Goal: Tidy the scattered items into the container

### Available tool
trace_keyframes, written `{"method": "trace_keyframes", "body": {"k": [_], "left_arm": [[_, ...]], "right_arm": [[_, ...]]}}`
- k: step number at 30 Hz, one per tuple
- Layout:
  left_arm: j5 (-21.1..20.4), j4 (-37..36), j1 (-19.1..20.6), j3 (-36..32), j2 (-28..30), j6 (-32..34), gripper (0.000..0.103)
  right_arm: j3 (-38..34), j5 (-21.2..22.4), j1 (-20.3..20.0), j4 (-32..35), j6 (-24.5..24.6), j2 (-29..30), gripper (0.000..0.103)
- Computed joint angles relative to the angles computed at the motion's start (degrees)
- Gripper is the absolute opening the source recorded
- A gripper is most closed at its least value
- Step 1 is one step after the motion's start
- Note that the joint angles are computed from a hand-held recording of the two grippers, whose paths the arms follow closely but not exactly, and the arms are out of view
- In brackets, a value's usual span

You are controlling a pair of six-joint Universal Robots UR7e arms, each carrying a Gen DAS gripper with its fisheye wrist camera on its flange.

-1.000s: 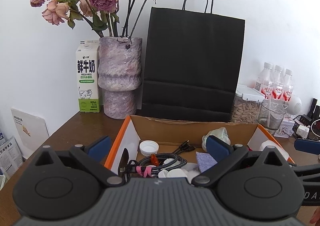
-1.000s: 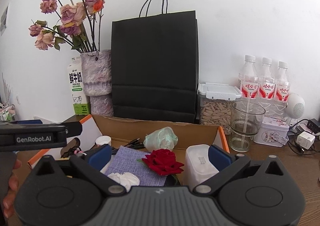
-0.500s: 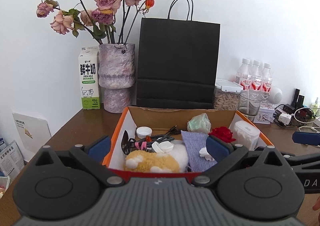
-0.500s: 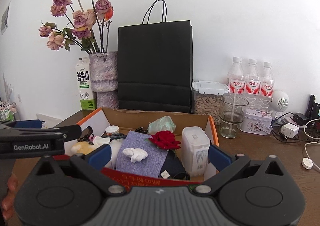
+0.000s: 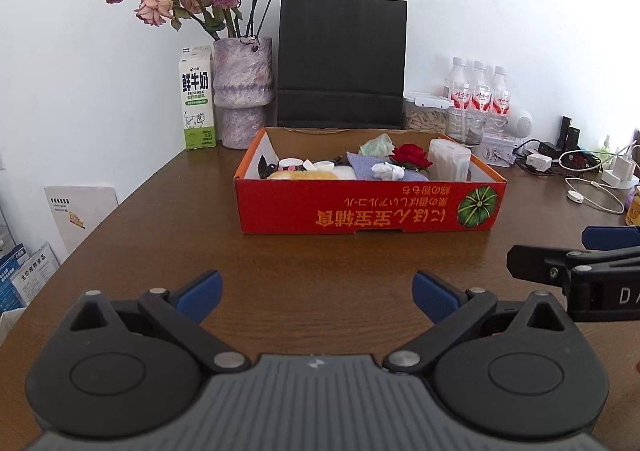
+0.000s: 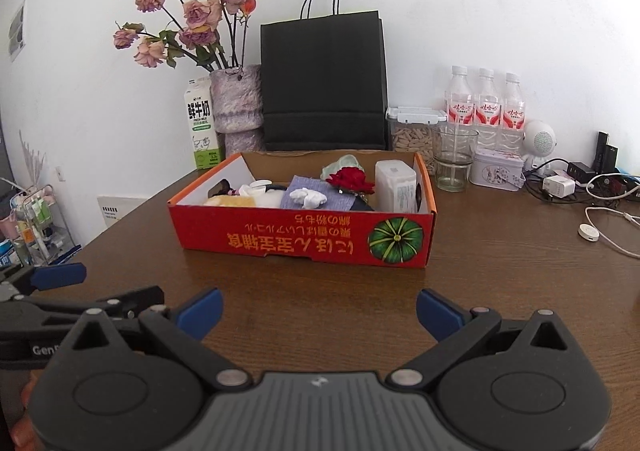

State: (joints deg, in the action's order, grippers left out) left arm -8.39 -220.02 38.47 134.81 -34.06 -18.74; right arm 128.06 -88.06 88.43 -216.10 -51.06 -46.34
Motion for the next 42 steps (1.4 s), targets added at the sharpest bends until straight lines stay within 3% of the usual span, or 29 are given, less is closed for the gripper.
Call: {"method": "trace_keyframes", "body": {"k": [6, 10, 12, 14, 19, 25, 42], "left_arm": [[2.1, 24.5, -4.5, 6.5, -5.0, -26.2, 0.103], [2.6, 33.0, -6.1, 7.7, -6.6, -34.4, 0.103], [2.7, 32.3, -6.7, 7.9, -5.9, -34.6, 0.103], [2.7, 37.0, -7.0, 8.1, -6.9, -37.9, 0.103], [2.1, 37.0, -7.3, 8.2, -6.8, -37.8, 0.103], [2.4, 45.4, -7.5, 8.6, -9.1, -44.2, 0.103], [2.6, 48.2, -7.3, 8.9, -9.7, -46.7, 0.103]], "right_arm": [[4.5, 1.6, -1.9, -3.3, -0.9, -1.9, 0.103], [6.4, 2.1, -2.8, -5.0, -1.6, -2.4, 0.103], [7.1, 2.0, -3.0, -5.7, -2.0, -2.5, 0.103], [7.5, 2.0, -3.2, -6.1, -1.9, -2.6, 0.103], [8.2, 1.9, -3.7, -7.1, -1.6, -2.7, 0.103], [8.8, 2.2, -3.7, -7.7, -2.2, -2.5, 0.103], [8.6, 1.3, -3.2, -8.3, -2.4, -1.7, 0.103]]}}
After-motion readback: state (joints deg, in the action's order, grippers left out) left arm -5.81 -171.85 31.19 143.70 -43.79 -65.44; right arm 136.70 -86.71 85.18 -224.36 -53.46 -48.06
